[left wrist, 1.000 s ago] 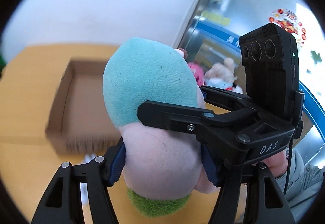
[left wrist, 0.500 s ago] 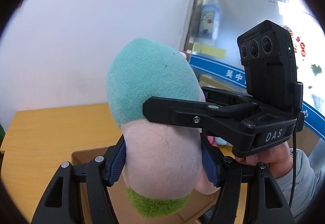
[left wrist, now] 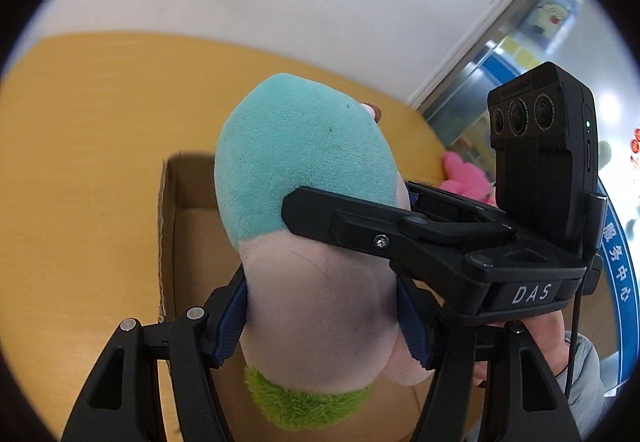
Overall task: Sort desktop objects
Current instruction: 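Carry the plush pig with both tools and lower it into the cardboard box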
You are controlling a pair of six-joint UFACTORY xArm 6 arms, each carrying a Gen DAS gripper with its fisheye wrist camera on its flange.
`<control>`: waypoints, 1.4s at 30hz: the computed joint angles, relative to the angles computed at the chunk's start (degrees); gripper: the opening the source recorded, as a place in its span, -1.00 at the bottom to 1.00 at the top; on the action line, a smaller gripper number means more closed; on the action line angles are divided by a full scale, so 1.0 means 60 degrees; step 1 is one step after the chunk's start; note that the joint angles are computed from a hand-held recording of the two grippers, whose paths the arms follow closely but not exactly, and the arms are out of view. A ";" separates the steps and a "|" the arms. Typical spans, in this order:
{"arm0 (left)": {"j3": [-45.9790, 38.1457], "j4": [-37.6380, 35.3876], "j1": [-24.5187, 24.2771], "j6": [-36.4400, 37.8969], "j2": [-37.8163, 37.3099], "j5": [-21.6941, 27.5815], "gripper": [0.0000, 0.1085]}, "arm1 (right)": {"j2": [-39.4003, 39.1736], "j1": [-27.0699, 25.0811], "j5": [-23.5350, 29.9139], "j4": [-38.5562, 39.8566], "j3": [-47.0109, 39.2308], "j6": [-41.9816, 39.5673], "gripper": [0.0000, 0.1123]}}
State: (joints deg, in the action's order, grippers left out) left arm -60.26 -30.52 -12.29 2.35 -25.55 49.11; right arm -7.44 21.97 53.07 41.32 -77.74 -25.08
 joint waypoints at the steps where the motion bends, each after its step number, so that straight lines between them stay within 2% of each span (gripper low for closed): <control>1: 0.0017 0.0011 0.0024 -0.0064 0.0129 0.0072 0.23 | 0.0179 -0.0045 0.0042 0.0085 0.0039 -0.0038 0.31; 5: -0.0040 0.0539 0.0059 -0.0874 0.0405 0.0566 0.39 | 0.0808 -0.0180 0.0286 0.0486 0.0140 -0.0232 0.29; 7: -0.0062 0.0837 0.0064 -0.1314 0.0230 0.0920 0.35 | 0.0979 -0.0094 0.0240 0.0378 0.0150 -0.0206 0.28; 9: -0.0153 0.0563 0.0272 -0.1022 0.0112 0.1288 0.35 | 0.1270 -0.0019 0.0147 -0.0075 -0.0034 0.0166 0.28; 11: 0.0119 0.0582 0.0221 -0.0925 -0.0414 0.1387 0.38 | 0.1504 -0.0042 0.0211 0.0056 -0.0181 0.0260 0.27; 16: 0.0395 0.2024 -0.0298 -0.2012 -0.1154 0.1671 0.38 | 0.2101 0.0284 0.0400 -0.0177 -0.0891 0.0988 0.29; 18: 0.0675 0.1923 -0.0362 -0.2021 -0.1536 0.1710 0.38 | 0.2393 0.0331 0.0551 -0.0201 -0.1196 0.1357 0.35; 19: 0.0897 0.1931 -0.0454 -0.2093 -0.1803 0.1666 0.38 | 0.2379 0.0279 0.0561 -0.0055 -0.1122 0.1356 0.45; 22: 0.1207 0.2495 -0.0934 -0.2665 -0.2272 0.1653 0.38 | 0.2344 0.0227 0.0653 0.0067 -0.1103 0.1353 0.58; 24: 0.1061 0.2680 -0.0975 -0.2537 -0.1760 0.1043 0.38 | 0.2275 0.0155 0.0824 0.0060 -0.1215 0.1552 0.58; 26: 0.1318 0.2286 -0.0472 -0.1818 -0.1898 0.0928 0.38 | 0.1799 -0.0058 0.0865 0.0400 -0.1011 0.1297 0.59; 27: 0.1373 0.2065 -0.0350 -0.1466 -0.1800 0.0614 0.38 | 0.1397 -0.0171 0.0843 0.0543 -0.0853 0.1126 0.59; 30: 0.2077 0.2248 -0.0131 -0.1408 -0.2874 0.0754 0.38 | -0.0113 -0.0759 0.0962 0.0427 -0.0171 0.0815 0.82; 34: 0.2587 0.2838 -0.0653 -0.2094 -0.3453 0.0826 0.38 | -0.2715 -0.1951 0.1457 0.0087 0.1287 0.0226 0.83; 35: 0.2793 0.2932 -0.0821 -0.2145 -0.3623 0.0791 0.38 | -0.3421 -0.2432 0.1710 0.0099 0.1751 -0.0010 0.83; 37: 0.3322 0.3173 -0.0850 -0.2376 -0.4388 0.1332 0.38 | -0.4666 -0.3692 0.2540 0.0055 0.2634 -0.0568 0.83; 38: 0.3349 0.3378 -0.1198 -0.2808 -0.4383 0.1349 0.38 | -0.5195 -0.4239 0.2952 0.0024 0.3056 -0.0905 0.83; 40: 0.3665 0.4208 -0.1718 -0.3492 -0.4712 0.1086 0.38 | -0.6217 -0.4979 0.3350 -0.0621 0.3977 -0.1144 0.83; 42: 0.3694 0.4694 -0.2100 -0.3931 -0.4886 0.1225 0.38 | -0.6893 -0.5807 0.3872 -0.1198 0.4696 -0.1490 0.83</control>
